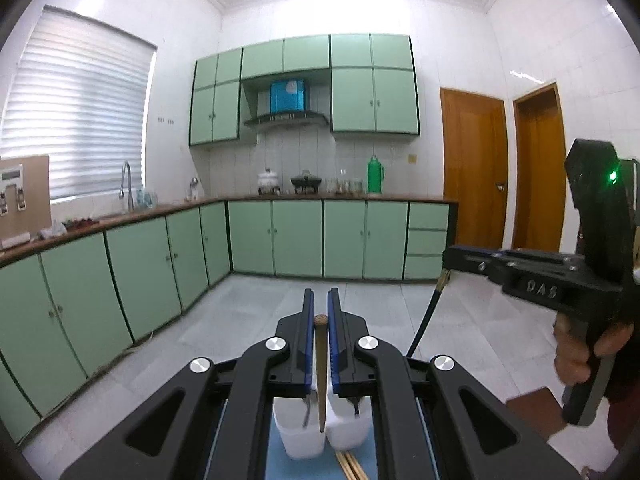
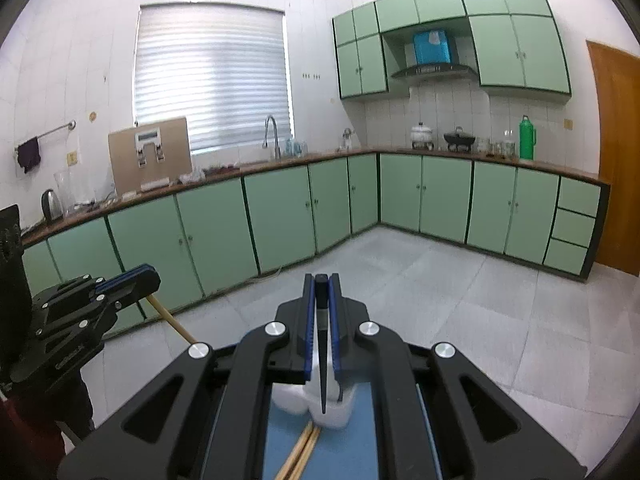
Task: Organize utensils
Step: 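Carry both chopsticks to the white holder and drop them in, opening both tools, then return both tools to the chopstick bundle on the mat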
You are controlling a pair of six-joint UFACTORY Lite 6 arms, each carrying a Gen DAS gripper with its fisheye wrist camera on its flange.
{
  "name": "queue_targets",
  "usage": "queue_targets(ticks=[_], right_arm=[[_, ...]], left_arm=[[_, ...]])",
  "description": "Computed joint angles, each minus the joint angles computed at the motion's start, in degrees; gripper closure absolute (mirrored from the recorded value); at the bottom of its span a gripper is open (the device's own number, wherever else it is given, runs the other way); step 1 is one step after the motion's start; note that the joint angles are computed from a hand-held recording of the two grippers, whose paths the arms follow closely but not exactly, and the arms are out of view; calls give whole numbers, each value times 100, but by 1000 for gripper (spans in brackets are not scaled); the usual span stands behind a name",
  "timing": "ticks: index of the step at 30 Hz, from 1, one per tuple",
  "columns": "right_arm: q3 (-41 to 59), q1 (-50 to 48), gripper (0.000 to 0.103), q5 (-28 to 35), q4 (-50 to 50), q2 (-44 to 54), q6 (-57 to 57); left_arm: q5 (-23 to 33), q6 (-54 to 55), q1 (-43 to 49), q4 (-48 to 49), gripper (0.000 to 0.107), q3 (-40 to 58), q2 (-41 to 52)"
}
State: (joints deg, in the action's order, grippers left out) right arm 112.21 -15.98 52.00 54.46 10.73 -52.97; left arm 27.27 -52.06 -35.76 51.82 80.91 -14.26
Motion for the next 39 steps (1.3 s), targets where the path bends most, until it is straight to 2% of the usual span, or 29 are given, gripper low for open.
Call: queue_targets(ticks=[2, 6, 9, 15, 20, 22, 24, 26, 27, 28, 30, 31, 33, 37, 39], right_arm=[[619, 136, 97, -59, -111, 472, 218], [1160, 474, 97, -462, -428, 1063, 352], [1678, 680, 97, -476, -674, 1703, 582], [1605, 1082, 97, -784, -1225, 2196, 913], [1391, 1285, 95, -873, -1614, 2391, 1159], [880, 1283, 88, -1090, -1530, 2129, 1009], [435, 1223, 65, -1264, -1306, 1839, 810], [-231, 1068, 60, -1483, -847, 1340, 440], [-445, 989, 54, -1519, -688, 1155, 296], [-750, 894, 50, -1558, -480, 889, 98], [-1574, 689, 34, -1742, 6, 193, -360], [-1849, 599, 31, -1761, 225, -42, -589], [-2534, 400, 16, -1751, 673, -611, -1131], [-4059, 27, 9, -1628, 1286, -1871, -2045], [-4739, -87, 7, -1581, 1380, -2410, -2179]], left_arm=[[-177, 35, 171, 46, 101, 289, 323], [-610, 22, 548, 106, 101, 538, 918], [-879, 191, 764, -158, 101, 601, 1313], [-1289, 170, 1101, -316, 101, 564, 2074], [-1407, 681, 1265, -1001, 99, 381, 2235], [-1431, 637, 1300, -1008, 87, 111, 2025], [-1443, 182, 1282, -585, 75, -256, 1676], [-1348, -235, 1230, -174, 69, -557, 1333], [-1329, -329, 1208, -109, 62, -682, 1193], [-1253, -605, 1140, 86, 55, -908, 946], [-1076, -1390, 934, 729, 49, -1484, 352], [-982, -1604, 848, 898, 43, -1670, 153], [-555, -2256, 498, 1361, 38, -2216, -396], [85, -3015, -191, 1546, 30, -3220, -1382], [420, -3294, -610, 1447, 29, -3755, -1862]])
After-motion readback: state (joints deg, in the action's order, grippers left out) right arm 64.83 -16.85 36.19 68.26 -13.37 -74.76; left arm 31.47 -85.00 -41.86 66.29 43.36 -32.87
